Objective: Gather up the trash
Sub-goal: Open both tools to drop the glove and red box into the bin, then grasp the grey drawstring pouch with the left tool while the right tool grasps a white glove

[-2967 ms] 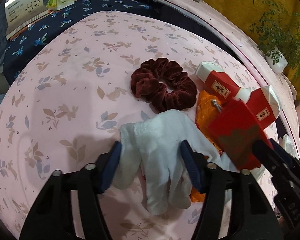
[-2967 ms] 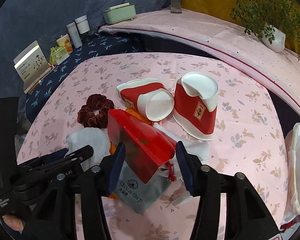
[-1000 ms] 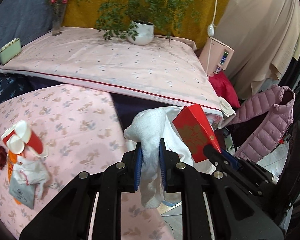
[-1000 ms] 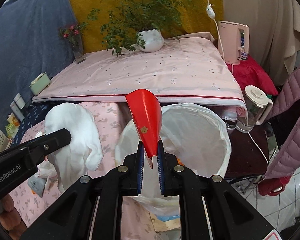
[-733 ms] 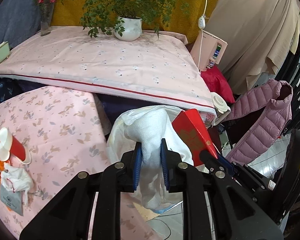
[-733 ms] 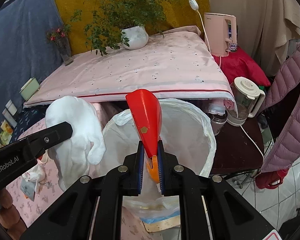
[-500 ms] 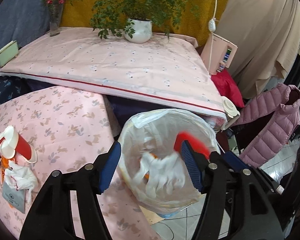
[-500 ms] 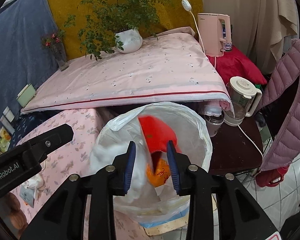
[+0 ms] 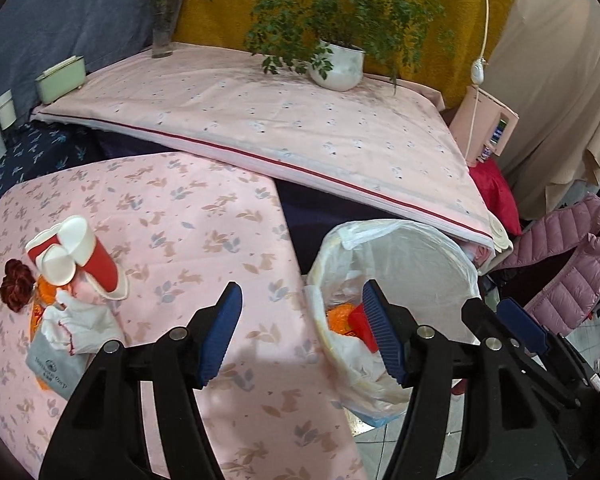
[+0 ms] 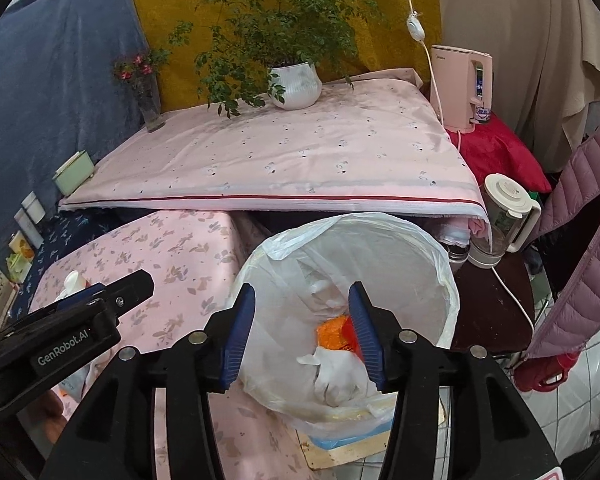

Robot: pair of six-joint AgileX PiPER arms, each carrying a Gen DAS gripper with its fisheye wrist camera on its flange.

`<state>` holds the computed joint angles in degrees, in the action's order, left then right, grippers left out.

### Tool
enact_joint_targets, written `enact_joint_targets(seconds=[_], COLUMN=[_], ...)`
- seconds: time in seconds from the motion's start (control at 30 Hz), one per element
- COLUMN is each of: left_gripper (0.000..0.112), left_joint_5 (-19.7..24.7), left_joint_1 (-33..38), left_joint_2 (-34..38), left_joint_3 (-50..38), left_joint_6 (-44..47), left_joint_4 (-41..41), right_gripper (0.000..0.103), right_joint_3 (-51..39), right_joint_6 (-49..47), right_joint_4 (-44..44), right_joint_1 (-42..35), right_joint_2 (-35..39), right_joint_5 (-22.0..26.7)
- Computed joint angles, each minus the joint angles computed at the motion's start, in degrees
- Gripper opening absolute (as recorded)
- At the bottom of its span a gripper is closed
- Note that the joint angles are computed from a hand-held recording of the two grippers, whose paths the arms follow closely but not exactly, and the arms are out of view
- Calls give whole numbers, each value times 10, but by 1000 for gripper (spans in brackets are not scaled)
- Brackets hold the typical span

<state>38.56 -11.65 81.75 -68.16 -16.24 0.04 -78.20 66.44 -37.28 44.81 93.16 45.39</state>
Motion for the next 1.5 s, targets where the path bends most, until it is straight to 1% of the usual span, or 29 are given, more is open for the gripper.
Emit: enact_joint_targets(seconds=[0.17,0.27,0.33,0.83,1.03,1.1,1.37,1.5], left_gripper=[59,59,59,59,60,65,66,66], left_joint_5=[3,4,7,34,51,56,62,62], left_joint_1=[36,60,83,259,336,361,471,507], left_joint_2=[-30,-49,-60,-106,-105,-103,-78,-57], left_joint_3=[23,38,48,89,95,97,119,126], left_joint_6=[25,42,63,229,294,312,403,433], left_joint_4=[-17,-25,-42,-158,-208,-220,-271,-278], right_gripper=[49,51,52,52,52,55,57,57], right_joint_3=[-30,-49,-62,-203,-281,-306,-407,-471], right_joint_6=[-1,1,2,-36,-69,-78,-119,-148], right_joint_4=[-2,-3,-6,15,33,38,72,98], right_joint_1=[26,43,53,126,148,154,174,179], right_joint_2=[15,24,32,130,181,198,274,323], right_joint_5=[17,27,32,80,105,112,141,160])
